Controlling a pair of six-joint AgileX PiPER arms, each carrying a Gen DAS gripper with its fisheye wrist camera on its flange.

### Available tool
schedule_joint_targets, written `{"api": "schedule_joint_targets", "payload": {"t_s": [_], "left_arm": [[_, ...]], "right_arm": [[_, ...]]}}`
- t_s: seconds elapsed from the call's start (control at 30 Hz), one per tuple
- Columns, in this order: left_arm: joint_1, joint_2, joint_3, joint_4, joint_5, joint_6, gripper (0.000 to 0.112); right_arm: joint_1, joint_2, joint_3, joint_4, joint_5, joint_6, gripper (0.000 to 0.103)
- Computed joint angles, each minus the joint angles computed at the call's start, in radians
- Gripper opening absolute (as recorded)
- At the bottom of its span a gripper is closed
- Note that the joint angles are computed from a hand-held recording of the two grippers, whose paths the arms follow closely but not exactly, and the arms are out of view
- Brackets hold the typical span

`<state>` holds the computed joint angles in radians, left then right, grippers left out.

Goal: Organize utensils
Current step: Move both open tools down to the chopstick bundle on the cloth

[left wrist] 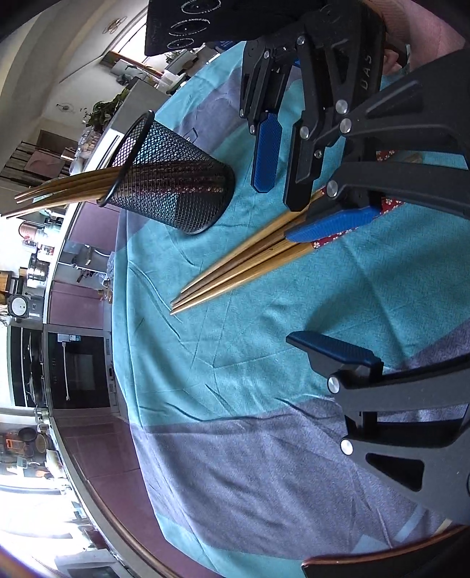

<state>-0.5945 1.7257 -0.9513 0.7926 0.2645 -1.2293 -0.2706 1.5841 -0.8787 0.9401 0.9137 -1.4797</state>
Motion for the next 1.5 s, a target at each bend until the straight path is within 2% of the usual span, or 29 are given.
{"api": "schedule_joint_targets", "payload": {"t_s": [0.27,0.37,0.7,0.9,1.07,1.5], "left_arm": [[0.001,0.026,-0.034,-0.047,0.014,0.064,0.049],[0.000,0.036,-0.050,-0.075,0.025,0.099,0.049],[0.017,0.065,-0.096,-0.189,0.047,0.226,0.047],[0.040,0.076,-0.130,-0.314,0.060,0.354,0.038],[0.058,0.098,-0.179,-0.430,0.080,0.476,0.026],[0.060,0.151,-0.258,-0.432,0.124,0.474,0.021]], "right_arm": [[0.022,-0.016,0.014,-0.009,-0.042,-0.006,0.032],[0.032,-0.018,0.014,-0.017,-0.062,0.006,0.028],[0.029,-0.010,-0.001,-0.033,-0.065,0.032,0.025],[0.075,-0.003,-0.013,-0.034,-0.100,0.064,0.025],[0.097,0.000,-0.016,-0.035,-0.126,0.066,0.024],[0.092,0.007,-0.015,-0.022,-0.130,0.068,0.020]]}}
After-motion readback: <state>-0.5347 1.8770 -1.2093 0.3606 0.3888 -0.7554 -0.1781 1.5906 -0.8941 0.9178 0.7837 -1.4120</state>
